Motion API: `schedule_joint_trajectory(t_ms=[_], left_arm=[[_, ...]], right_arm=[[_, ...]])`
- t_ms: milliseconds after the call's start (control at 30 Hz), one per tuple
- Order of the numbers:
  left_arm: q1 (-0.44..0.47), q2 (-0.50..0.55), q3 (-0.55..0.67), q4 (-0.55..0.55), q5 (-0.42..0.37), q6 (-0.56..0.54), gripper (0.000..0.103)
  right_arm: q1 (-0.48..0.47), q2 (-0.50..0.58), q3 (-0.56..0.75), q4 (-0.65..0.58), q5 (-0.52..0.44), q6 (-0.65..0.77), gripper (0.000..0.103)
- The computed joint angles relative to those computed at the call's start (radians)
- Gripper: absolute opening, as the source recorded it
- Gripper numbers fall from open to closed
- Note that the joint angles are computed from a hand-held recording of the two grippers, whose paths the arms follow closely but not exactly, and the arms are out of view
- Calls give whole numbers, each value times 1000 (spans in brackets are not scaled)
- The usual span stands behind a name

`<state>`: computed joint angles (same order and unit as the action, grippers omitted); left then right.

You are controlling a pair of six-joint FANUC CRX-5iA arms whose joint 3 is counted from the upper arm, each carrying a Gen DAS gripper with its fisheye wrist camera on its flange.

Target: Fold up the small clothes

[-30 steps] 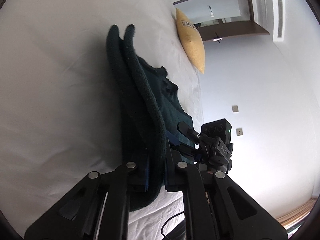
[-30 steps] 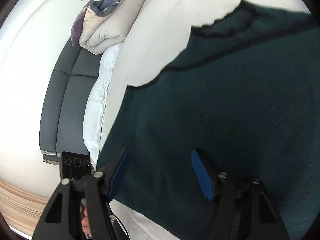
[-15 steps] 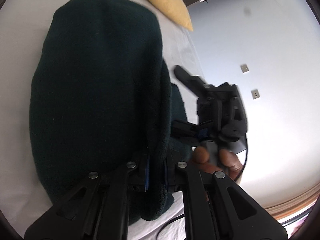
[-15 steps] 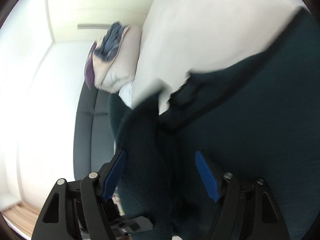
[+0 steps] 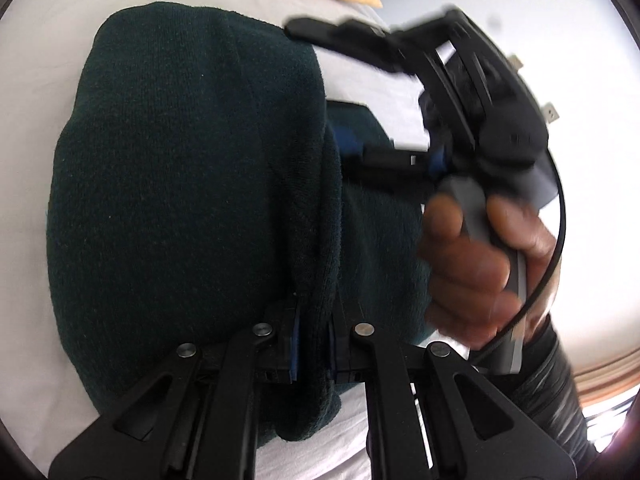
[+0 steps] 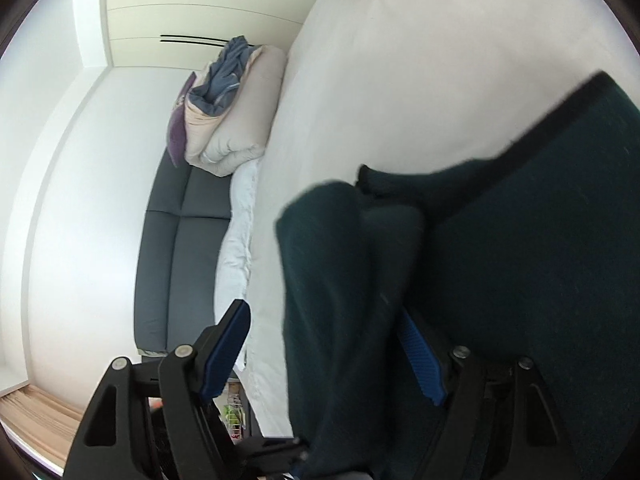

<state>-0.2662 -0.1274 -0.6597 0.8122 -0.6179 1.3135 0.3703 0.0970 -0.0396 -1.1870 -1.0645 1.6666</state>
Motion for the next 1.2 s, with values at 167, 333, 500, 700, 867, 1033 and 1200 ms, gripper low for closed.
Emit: schedule_joint_trajectory(t_ms=[167, 333, 500, 700, 867, 1033, 1200], left_arm=[[20, -11, -1, 6, -36, 5, 8], [-32, 39, 67, -50, -25, 93, 8], [-51, 51, 97, -90, -32, 124, 8], [-100, 111, 137, -67, -10, 132, 8], [-115, 153, 193, -104, -30, 170, 8], [-111, 156, 235, -149, -73, 199, 8], [-100, 145, 232, -163, -88, 203, 12]], right_arm=[[23, -21, -5, 40, 33, 46, 42], [95, -37, 3, 223, 99, -42, 20], [127, -56, -1, 366, 115, -107, 15], [98, -78, -6, 432, 77, -101, 14], [61, -93, -21, 459, 48, -92, 14], [-5, -93, -25, 438, 5, -64, 14], [-48, -81, -10, 434, -43, -41, 15]])
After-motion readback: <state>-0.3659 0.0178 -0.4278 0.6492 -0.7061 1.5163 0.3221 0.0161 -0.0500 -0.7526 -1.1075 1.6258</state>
